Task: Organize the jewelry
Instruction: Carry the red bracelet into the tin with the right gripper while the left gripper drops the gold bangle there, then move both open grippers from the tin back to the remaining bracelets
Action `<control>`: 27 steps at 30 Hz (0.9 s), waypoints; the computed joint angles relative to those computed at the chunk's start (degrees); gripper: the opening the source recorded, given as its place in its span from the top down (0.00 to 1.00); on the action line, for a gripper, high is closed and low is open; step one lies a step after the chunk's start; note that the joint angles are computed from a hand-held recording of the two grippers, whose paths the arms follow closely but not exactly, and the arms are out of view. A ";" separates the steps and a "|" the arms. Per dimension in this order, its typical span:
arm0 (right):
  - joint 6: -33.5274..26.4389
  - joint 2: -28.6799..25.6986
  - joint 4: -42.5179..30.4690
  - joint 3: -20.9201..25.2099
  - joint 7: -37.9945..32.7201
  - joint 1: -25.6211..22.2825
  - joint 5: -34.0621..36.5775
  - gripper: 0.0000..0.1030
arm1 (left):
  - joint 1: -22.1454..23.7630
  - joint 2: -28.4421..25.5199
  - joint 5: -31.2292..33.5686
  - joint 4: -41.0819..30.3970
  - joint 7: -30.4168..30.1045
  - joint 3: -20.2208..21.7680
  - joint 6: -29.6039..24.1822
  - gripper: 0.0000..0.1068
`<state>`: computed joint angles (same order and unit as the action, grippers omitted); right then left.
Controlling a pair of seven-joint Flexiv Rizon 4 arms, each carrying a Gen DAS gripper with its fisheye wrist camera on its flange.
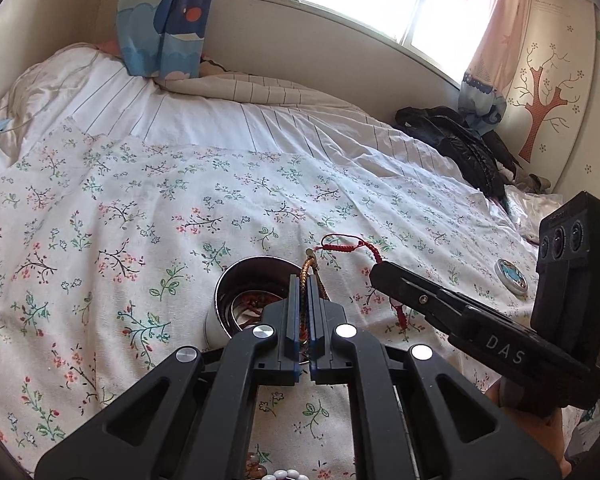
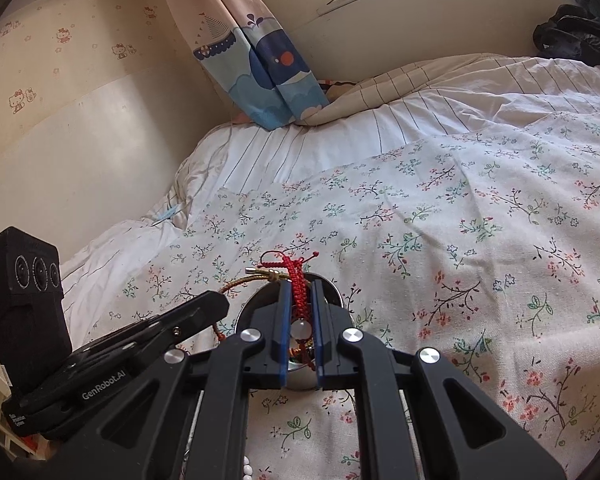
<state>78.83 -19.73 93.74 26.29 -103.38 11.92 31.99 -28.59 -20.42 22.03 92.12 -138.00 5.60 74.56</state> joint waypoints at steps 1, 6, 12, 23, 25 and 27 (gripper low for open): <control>0.13 -0.09 0.13 -0.47 0.41 0.62 -0.68 0.90 | 0.24 -0.35 -0.44 -0.38 0.55 -0.26 -1.03 0.97; 0.58 -1.20 0.01 -1.53 1.95 2.47 -4.16 0.90 | 1.40 -0.62 -2.23 -0.42 1.25 -0.79 -4.77 0.93; 1.85 -1.86 0.74 -1.60 4.23 3.46 -8.03 0.90 | 0.73 1.00 1.47 0.31 -4.76 1.30 -5.34 0.53; 0.81 -3.94 2.53 -6.40 11.50 8.56 -21.53 0.56 | 0.94 5.54 13.81 0.92 -24.36 2.64 -12.02 0.30; 2.46 -3.81 3.14 -6.41 13.19 8.05 -22.09 0.56 | 2.09 5.69 14.20 0.90 -24.61 1.32 -13.30 0.27; 3.53 -3.68 3.51 -6.36 14.96 7.38 -22.58 0.55 | 2.77 5.75 15.40 0.43 -24.95 0.13 -15.00 0.25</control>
